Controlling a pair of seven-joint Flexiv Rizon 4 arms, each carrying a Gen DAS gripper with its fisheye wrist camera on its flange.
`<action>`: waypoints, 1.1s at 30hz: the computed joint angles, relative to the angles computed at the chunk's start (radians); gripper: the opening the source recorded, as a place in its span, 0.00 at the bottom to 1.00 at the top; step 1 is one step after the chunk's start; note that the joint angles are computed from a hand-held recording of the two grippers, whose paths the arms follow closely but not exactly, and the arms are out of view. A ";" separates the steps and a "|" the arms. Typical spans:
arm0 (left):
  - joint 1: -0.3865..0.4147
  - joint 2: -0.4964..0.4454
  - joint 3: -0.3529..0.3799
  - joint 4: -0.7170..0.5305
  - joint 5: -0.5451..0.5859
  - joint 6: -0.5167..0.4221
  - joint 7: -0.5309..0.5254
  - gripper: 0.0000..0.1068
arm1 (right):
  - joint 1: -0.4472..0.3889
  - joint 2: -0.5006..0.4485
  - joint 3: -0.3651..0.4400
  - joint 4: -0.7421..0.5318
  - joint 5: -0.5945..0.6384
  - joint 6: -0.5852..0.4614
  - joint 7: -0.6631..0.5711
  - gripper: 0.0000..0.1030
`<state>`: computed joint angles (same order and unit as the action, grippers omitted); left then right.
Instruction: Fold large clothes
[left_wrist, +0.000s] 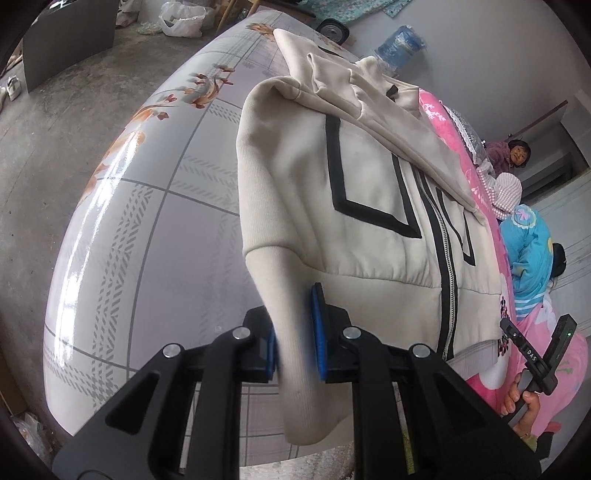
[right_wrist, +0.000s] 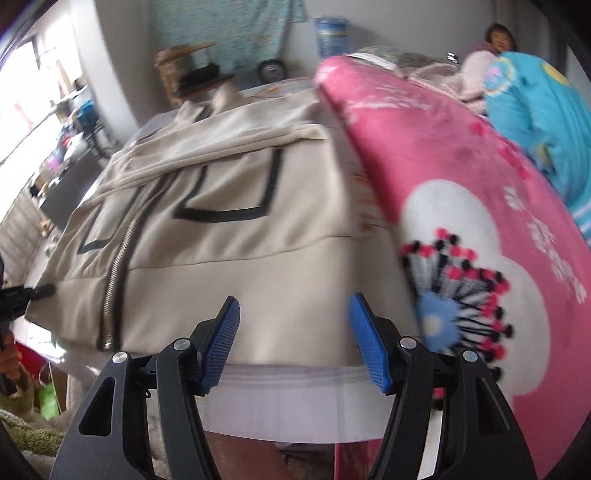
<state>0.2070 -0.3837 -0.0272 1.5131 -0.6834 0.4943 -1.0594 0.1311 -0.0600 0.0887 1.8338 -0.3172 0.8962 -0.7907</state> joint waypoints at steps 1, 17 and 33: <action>0.000 0.000 0.000 0.000 -0.002 -0.001 -0.001 0.14 | -0.005 0.004 -0.003 0.008 0.003 0.001 0.008 0.59; -0.003 0.005 0.002 0.007 0.009 0.008 0.011 0.14 | -0.010 -0.039 -0.012 -0.006 0.010 0.042 0.001 0.54; -0.016 0.017 0.014 -0.003 0.078 -0.003 -0.003 0.14 | -0.003 -0.034 -0.005 -0.005 0.066 0.024 0.003 0.53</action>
<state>0.1914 -0.3663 -0.0136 1.5105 -0.6054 0.4914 -1.0624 0.1284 -0.0941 0.0838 1.8290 -0.2509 0.9203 -0.7880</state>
